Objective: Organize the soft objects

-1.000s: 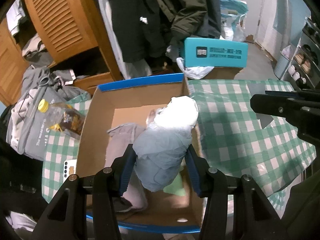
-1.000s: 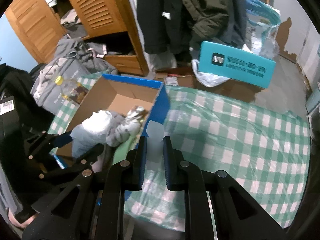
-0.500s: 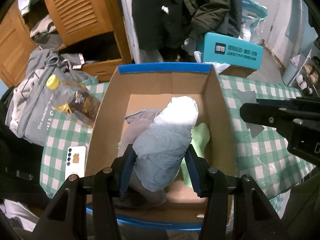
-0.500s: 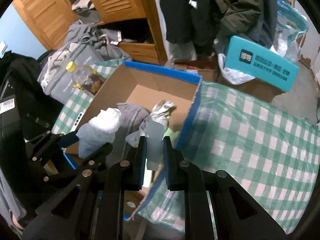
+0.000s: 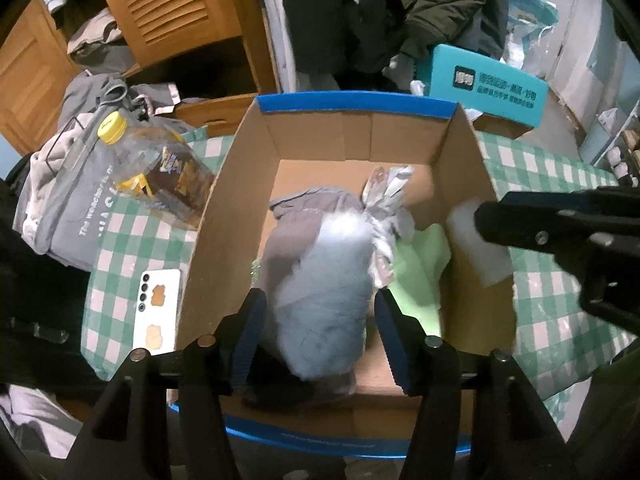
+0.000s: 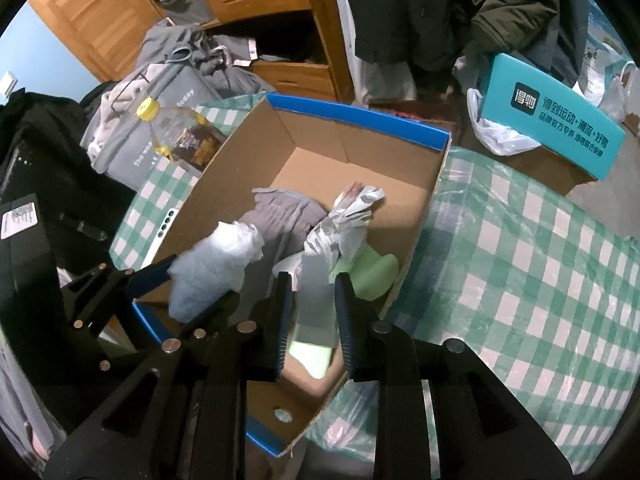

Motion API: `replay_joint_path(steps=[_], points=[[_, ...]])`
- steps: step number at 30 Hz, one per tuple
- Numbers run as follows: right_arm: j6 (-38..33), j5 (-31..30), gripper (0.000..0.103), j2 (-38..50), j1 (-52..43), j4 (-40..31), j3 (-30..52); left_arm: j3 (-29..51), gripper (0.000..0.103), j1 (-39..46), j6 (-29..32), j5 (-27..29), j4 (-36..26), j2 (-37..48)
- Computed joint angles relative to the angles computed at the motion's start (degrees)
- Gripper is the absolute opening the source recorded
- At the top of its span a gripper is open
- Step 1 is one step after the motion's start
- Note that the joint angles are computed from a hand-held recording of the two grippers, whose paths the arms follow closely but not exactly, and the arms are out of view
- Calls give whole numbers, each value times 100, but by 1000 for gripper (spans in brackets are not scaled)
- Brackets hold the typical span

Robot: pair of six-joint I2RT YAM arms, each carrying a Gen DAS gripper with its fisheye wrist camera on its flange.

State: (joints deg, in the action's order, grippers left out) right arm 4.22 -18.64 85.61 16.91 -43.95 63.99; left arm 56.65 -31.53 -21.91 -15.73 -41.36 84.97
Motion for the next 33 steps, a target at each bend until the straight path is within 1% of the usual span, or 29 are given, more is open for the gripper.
replay_joint_path(steps=[1,2,3,5,7,10,12,15,17,18,24,30,33], points=[[-1,0,27,-6,-6,-2,3,-1,62,18,-17,16,-26,1],[12,16,32,-18,-3,-5,6,-7,68,38,-21,43,-40,-12],[17,29,35,-54,-17,2,-6,-16,70,46,-20,38,-45,-38],[11,52,36,-102,-39,5,-21,-14,75,33,-52,-10,-94,-128],[-2,89,38,-166,-83,-17,-27,-7,78,42,-60,21,-127,-229],[1,167,44,-363,-159,-42,-68,39,80,5,-118,35,-231,-403],[-9,235,53,-483,-187,-68,-81,94,80,-46,-145,16,-286,-463],[-39,351,58,-757,-256,-122,-141,205,82,-144,-196,-6,-392,-563],[-81,433,61,-900,-308,-165,-172,261,86,-214,-227,-15,-436,-656],[-102,484,63,-964,-326,-175,-191,305,87,-258,-239,-33,-456,-684],[-282,669,65,-1481,-554,-329,-304,527,90,-495,-309,-145,-582,-802],[-445,720,66,-2002,-876,-427,-457,706,101,-717,-408,-268,-671,-818],[-526,699,67,-2208,-1019,-509,-500,783,102,-852,-433,-336,-684,-822]])
